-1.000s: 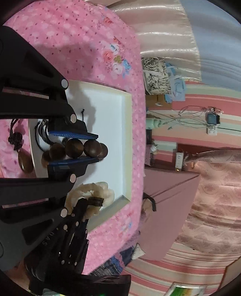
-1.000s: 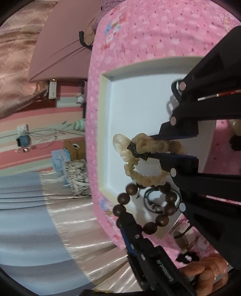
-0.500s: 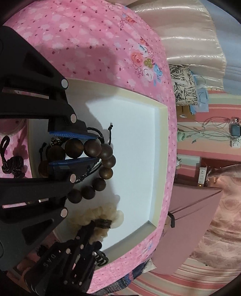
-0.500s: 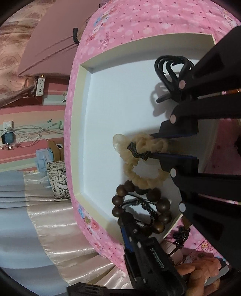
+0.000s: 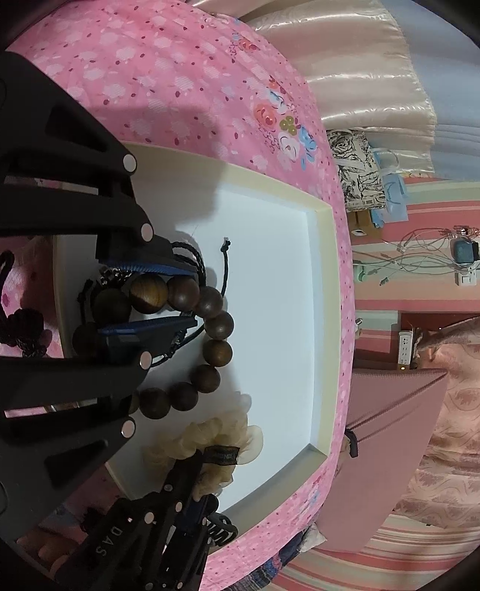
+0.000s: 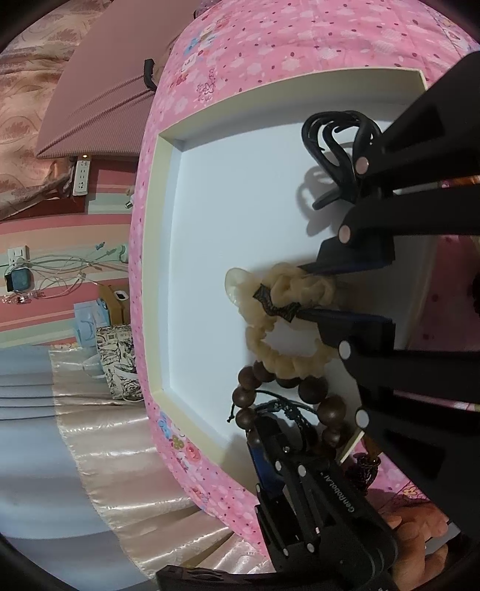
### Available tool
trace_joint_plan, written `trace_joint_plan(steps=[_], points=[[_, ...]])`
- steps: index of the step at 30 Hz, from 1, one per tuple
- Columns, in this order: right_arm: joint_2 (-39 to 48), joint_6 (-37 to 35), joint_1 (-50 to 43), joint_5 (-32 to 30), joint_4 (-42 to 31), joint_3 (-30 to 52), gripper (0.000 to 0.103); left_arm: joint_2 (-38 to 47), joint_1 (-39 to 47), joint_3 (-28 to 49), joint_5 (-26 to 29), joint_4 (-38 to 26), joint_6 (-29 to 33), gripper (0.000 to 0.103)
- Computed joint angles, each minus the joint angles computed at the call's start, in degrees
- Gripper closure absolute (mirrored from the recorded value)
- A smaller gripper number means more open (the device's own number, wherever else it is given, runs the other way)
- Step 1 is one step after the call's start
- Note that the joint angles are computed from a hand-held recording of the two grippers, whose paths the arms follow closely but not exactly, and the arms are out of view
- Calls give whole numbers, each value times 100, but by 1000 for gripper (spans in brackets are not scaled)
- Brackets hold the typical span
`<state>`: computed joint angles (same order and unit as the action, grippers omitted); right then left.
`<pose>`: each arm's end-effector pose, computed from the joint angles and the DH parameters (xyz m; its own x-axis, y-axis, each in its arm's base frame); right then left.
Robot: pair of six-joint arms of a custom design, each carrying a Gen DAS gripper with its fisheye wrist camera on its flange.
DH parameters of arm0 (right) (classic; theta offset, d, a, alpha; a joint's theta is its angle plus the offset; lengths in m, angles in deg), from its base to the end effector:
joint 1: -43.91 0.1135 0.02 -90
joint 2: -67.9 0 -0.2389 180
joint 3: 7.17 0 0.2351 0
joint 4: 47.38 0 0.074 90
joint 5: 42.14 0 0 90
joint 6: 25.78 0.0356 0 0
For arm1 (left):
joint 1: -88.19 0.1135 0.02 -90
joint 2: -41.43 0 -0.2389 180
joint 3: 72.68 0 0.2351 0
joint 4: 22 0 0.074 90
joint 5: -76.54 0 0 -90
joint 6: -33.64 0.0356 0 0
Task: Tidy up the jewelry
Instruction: 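Lower the scrunchie into the tray with the right tool while the left releases the bead bracelet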
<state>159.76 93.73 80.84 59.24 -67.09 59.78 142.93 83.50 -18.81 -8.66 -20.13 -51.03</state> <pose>0.2588 0.1857 0.1768 -0.7235 0.0603 -0.6877 -0.1383 0.9633 0.2300 0.3012 -0.0277 0.0955 -0.6980 0.1501 -0.7002 0.2054 0.9787 0.0051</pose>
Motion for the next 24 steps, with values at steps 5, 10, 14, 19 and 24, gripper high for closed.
trace_joint_plan(steps=[5, 10, 14, 19, 24], points=[[-104, -4, 6, 63, 125, -121, 68, -13, 9, -28, 3, 25, 13, 70], [-179, -78, 124, 327, 128, -130, 65, -119, 52, -214, -71, 259, -70, 64], [-214, -182, 405, 889, 55, -70, 62, -227, -56, -380, -421, 504, -146, 63], [14, -347, 679, 1381, -300, 300, 43, -473, -142, -682, -422, 838, -14, 50], [-81, -307, 673, 1471, -284, 235, 40, -740, -27, -988, -357, 1186, -114, 38]])
